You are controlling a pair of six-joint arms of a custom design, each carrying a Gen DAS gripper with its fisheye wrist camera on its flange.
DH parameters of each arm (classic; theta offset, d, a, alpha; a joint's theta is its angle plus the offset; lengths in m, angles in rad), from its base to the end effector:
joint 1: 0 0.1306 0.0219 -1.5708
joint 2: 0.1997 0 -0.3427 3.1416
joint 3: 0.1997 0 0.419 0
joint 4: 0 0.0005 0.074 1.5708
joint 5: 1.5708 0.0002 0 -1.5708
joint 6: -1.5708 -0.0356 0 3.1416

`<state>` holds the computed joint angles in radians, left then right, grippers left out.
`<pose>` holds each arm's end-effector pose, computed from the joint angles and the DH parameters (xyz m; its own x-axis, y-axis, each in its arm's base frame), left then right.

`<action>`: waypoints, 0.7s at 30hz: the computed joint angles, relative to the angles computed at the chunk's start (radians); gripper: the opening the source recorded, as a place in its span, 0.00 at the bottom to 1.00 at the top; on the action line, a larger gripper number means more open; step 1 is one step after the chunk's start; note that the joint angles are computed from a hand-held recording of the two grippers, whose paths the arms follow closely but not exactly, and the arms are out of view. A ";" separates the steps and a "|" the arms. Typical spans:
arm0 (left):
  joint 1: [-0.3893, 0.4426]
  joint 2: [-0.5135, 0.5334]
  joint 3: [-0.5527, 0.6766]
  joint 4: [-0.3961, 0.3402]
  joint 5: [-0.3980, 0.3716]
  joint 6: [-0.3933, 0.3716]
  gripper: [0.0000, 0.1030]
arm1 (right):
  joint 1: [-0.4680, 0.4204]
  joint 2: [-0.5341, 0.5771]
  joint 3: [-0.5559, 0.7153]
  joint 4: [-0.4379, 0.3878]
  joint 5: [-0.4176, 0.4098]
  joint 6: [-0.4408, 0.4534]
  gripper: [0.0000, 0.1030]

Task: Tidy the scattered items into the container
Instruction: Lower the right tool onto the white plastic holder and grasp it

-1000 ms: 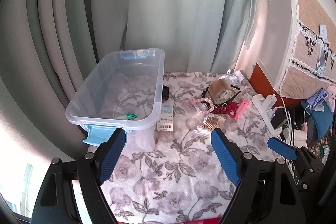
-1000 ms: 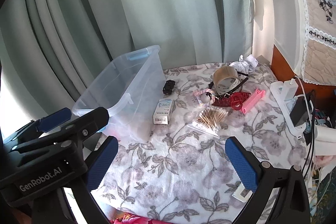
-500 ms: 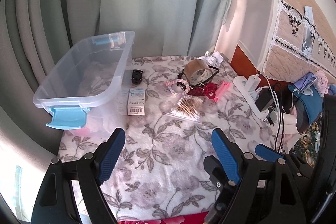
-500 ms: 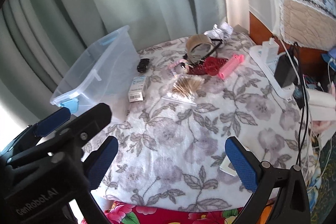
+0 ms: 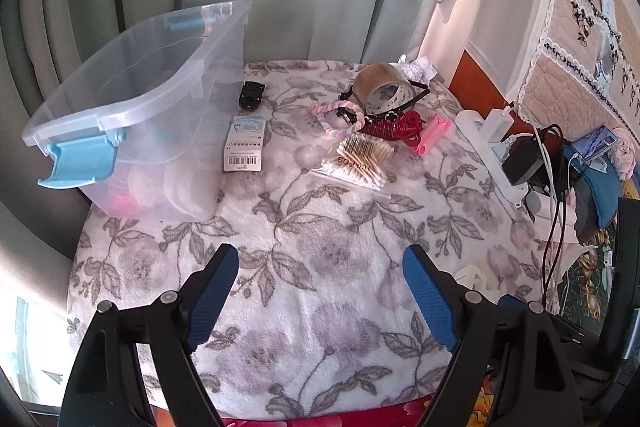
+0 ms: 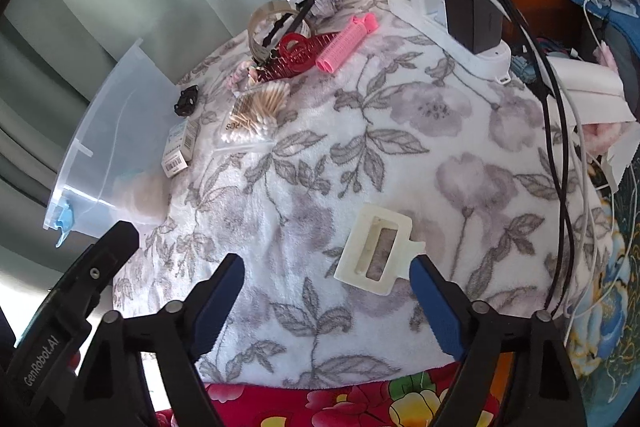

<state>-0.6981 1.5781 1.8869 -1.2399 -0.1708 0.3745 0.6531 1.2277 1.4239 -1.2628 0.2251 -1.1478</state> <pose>0.4299 -0.3534 0.5057 -0.7753 0.1799 -0.6055 0.2924 0.9519 -0.0915 0.3516 0.2584 0.4562 -0.7475 0.5473 -0.3765 0.4261 0.8298 0.3603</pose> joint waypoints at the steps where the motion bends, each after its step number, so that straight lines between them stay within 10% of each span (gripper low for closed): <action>1: 0.002 0.001 -0.003 0.001 0.006 0.003 0.82 | -0.001 0.003 -0.003 -0.002 -0.007 -0.001 0.77; 10: 0.024 0.008 -0.020 -0.002 0.075 0.033 0.82 | -0.004 0.034 0.004 -0.015 0.011 0.052 0.72; 21: 0.037 0.021 -0.024 -0.009 0.115 0.049 0.82 | -0.010 0.031 0.009 -0.080 0.069 0.030 0.39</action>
<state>-0.6612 1.5992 1.8633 -1.2493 -0.0561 0.4234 0.6434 1.2584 1.4332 -1.3423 0.2944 -1.1178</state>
